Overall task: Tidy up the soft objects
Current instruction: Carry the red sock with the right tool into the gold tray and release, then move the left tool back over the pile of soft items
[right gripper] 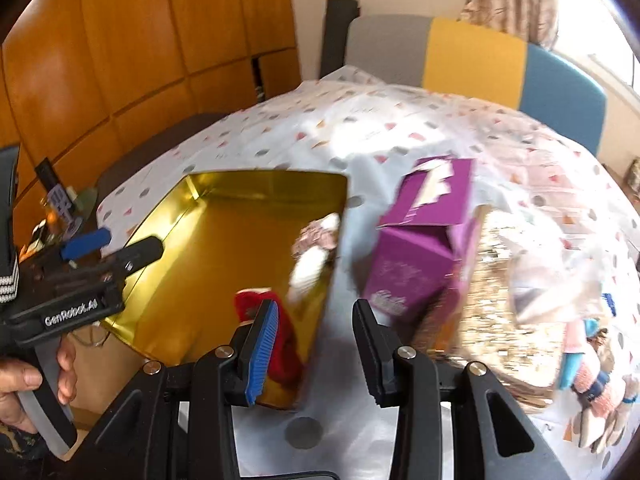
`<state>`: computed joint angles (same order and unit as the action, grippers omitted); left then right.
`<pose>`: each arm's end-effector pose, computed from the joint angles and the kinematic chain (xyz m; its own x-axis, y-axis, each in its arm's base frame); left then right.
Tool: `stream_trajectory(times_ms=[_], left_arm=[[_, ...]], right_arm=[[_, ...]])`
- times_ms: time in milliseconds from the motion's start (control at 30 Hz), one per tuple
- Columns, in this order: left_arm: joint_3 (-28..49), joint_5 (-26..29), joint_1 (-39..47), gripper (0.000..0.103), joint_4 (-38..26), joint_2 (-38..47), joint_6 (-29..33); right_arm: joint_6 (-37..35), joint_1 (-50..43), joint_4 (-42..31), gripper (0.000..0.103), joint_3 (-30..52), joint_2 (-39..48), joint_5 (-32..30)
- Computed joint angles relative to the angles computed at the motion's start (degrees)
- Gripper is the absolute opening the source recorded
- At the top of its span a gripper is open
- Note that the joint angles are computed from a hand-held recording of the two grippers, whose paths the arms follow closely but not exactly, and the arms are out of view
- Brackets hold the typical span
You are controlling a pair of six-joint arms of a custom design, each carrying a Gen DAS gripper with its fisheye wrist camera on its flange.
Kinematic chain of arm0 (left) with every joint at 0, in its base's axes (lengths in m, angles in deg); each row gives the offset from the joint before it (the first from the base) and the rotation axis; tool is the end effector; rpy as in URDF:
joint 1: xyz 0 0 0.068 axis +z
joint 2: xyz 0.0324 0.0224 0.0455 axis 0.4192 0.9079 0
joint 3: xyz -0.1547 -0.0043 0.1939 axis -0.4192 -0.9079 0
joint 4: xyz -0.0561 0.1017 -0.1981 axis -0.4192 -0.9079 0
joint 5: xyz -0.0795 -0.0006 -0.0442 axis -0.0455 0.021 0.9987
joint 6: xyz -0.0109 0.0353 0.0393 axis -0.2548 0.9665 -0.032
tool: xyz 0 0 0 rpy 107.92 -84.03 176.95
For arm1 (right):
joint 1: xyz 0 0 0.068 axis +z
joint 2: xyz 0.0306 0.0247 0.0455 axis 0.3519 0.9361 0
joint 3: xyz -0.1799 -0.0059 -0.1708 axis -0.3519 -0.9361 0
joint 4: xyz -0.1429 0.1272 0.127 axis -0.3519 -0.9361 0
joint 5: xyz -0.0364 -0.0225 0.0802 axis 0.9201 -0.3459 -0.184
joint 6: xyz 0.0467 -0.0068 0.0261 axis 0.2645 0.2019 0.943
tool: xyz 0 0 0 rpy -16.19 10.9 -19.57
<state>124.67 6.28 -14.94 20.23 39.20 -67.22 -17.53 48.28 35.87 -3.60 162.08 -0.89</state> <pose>0.2136 -0.1451 0.1481 -0.5130 -0.4544 -0.7282 -0.5926 0.8012 -0.0825 0.3483 0.1946 0.1650 -0.4812 -0.5582 -0.6760 -0.7796 0.6251 0.0387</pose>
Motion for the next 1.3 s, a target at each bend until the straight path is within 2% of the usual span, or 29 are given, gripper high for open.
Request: stream_trajectory(times_ms=[367,633,967,1200,1267,1300], left_arm=[[4.32,-0.39,-2.1,0.093,-0.62,3.21,2.81],[7.07,-0.3,-2.81,0.093,-0.92,5.25,4.74],[10.43,1.1,-2.86,0.093,-1.11,8.13,6.51],[14.72,0.88,-3.8,0.093,0.41,9.39,13.73],[16.96,1.08,-4.05,0.093,0.98,10.02,16.99],[18.17,1.18,-4.14,0.093,0.98,10.34,18.42]], right_arm=[[2.44,-9.13,3.02,0.039,-0.72,-4.12,-0.1],[3.78,-18.37,2.35,0.039,5.08,-2.63,1.34],[7.38,-29.61,1.84,0.039,17.06,6.72,6.06],[15.17,-37.46,1.71,0.039,29.44,18.55,11.44],[18.37,-39.62,2.31,0.039,30.11,20.49,11.86],[20.28,-40.58,-0.51,0.039,33.23,22.59,12.08]])
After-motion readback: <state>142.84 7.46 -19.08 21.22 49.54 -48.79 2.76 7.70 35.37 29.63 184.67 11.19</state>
